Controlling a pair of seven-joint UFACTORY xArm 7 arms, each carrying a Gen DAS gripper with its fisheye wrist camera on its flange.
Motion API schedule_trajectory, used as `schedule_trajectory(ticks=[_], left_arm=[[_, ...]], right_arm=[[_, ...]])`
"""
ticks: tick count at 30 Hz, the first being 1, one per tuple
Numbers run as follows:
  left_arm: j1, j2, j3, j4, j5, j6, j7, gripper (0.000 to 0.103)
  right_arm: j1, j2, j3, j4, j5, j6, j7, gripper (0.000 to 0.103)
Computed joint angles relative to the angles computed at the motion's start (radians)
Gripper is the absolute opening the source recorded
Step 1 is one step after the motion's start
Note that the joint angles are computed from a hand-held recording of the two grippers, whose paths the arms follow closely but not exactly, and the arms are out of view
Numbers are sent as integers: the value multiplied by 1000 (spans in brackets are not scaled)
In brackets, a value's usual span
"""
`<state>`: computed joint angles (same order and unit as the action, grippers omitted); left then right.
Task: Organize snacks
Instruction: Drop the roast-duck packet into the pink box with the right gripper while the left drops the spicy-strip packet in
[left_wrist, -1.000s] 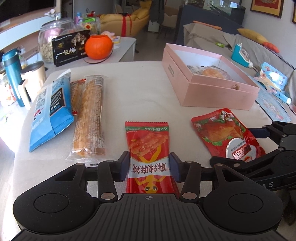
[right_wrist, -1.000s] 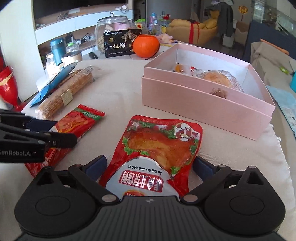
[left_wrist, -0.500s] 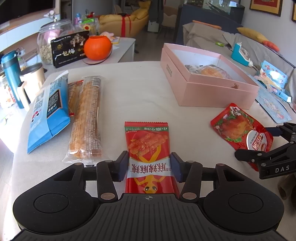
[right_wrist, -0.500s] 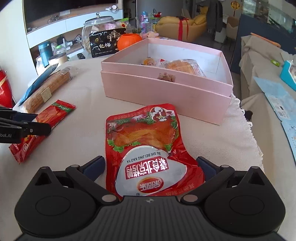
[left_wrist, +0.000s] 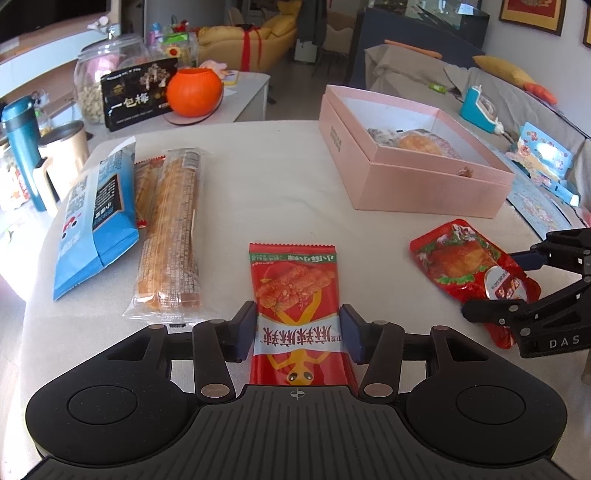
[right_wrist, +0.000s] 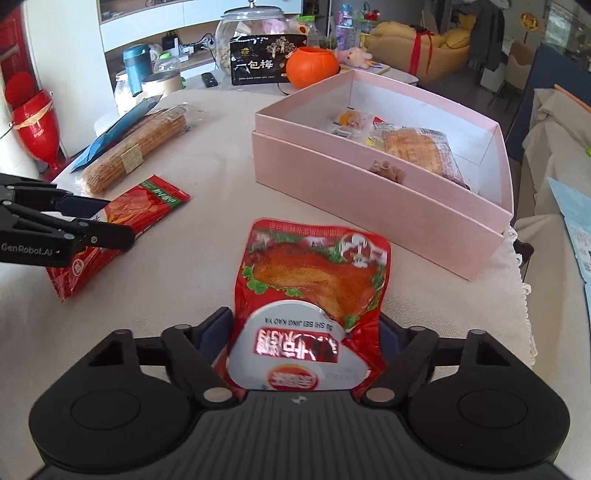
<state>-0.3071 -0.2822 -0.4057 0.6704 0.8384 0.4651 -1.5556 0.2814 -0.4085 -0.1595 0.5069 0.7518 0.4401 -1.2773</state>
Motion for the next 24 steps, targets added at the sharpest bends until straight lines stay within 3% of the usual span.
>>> schedule_trajectory(ticks=[4, 7, 11, 14, 17, 18, 19, 20, 21, 22, 23, 24], left_arm=[[2, -14, 20, -26, -25, -106, 23, 50], [28, -24, -13, -17, -2, -136, 16, 50], [110, -51, -43, 29, 69, -249, -5, 50], [205, -17, -93, 178, 170, -249, 18, 50], [268, 107, -116, 395, 346, -254, -18, 54], [256, 179, -100, 475, 338, -261, 35, 56], [250, 255, -84, 547, 337, -278, 69, 57], [226, 334, -48, 614, 359, -295, 79, 57], [234, 416, -55, 674, 339, -285, 106, 57], [261, 484, -92, 712, 277, -251, 157, 54], [251, 526, -87, 732, 228, -228, 191, 54], [216, 551, -41, 731, 210, -238, 184, 53]], right_arm=[[14, -71, 10, -57, -33, -41, 2, 65], [18, -86, -43, -38, -19, 42, 25, 64], [-4, -140, -97, -11, 35, 128, 26, 64], [1, -159, -116, 55, 102, 125, 3, 64], [37, -103, -109, 163, 198, 44, -31, 64], [51, -68, -101, 202, 229, 7, -45, 67], [66, -27, -100, 244, 262, -19, -70, 77], [73, 14, -93, 280, 305, -36, -113, 82], [96, 63, -94, 312, 358, -87, -157, 87], [88, 108, -69, 330, 374, -137, -159, 87], [66, 146, -42, 341, 348, -157, -125, 87], [41, 177, -21, 342, 317, -161, -82, 87]])
